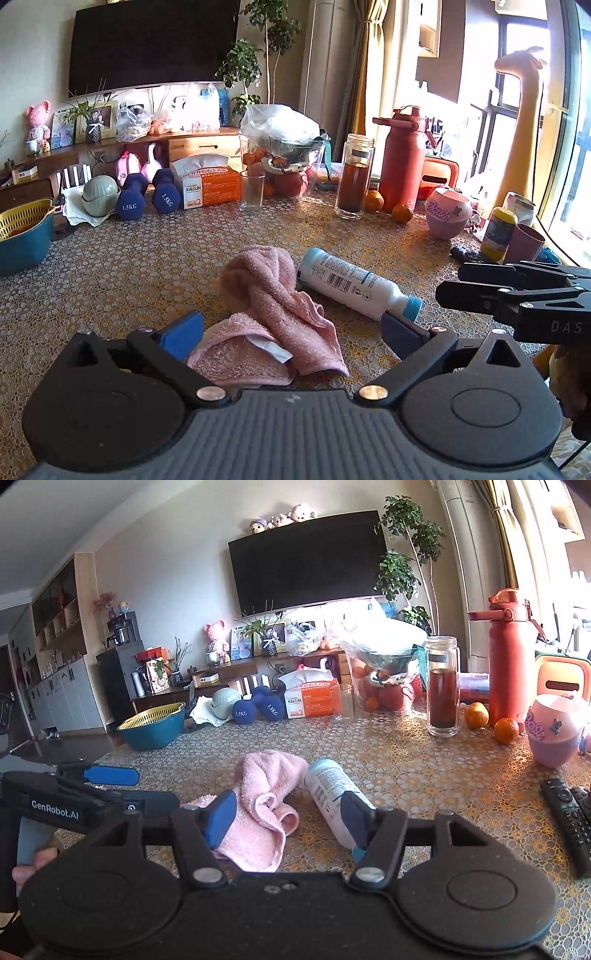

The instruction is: Clean container

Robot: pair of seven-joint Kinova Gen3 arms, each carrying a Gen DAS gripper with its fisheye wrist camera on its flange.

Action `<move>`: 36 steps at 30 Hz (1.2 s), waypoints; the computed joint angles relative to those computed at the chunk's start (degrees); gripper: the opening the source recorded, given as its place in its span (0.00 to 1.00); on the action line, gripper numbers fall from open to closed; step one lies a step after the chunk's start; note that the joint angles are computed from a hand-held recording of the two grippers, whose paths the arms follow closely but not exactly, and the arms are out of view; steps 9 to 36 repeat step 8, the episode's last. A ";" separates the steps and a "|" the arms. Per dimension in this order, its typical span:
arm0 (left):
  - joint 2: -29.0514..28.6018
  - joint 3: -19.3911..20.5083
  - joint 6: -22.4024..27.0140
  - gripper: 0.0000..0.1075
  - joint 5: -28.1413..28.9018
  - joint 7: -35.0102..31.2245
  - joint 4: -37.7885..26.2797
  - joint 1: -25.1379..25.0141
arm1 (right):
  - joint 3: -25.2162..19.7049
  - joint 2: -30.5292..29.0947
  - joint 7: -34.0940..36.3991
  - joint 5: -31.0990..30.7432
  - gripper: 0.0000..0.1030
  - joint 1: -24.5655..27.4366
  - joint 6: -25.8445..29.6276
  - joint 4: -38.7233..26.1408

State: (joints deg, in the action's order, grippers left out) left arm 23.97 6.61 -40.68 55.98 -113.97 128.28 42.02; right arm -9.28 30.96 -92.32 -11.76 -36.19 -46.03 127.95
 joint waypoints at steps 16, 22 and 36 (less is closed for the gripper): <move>0.38 -0.02 0.35 0.95 1.06 -1.28 -0.60 0.14 | 0.57 -0.09 1.34 -2.97 0.61 -1.85 -0.46 0.52; 0.38 -0.02 0.35 0.95 1.06 -1.28 -0.60 0.14 | 0.57 -0.09 1.34 -2.97 0.61 -1.85 -0.46 0.52; 0.38 -0.02 0.35 0.95 1.06 -1.28 -0.60 0.14 | 0.57 -0.09 1.34 -2.97 0.61 -1.85 -0.46 0.52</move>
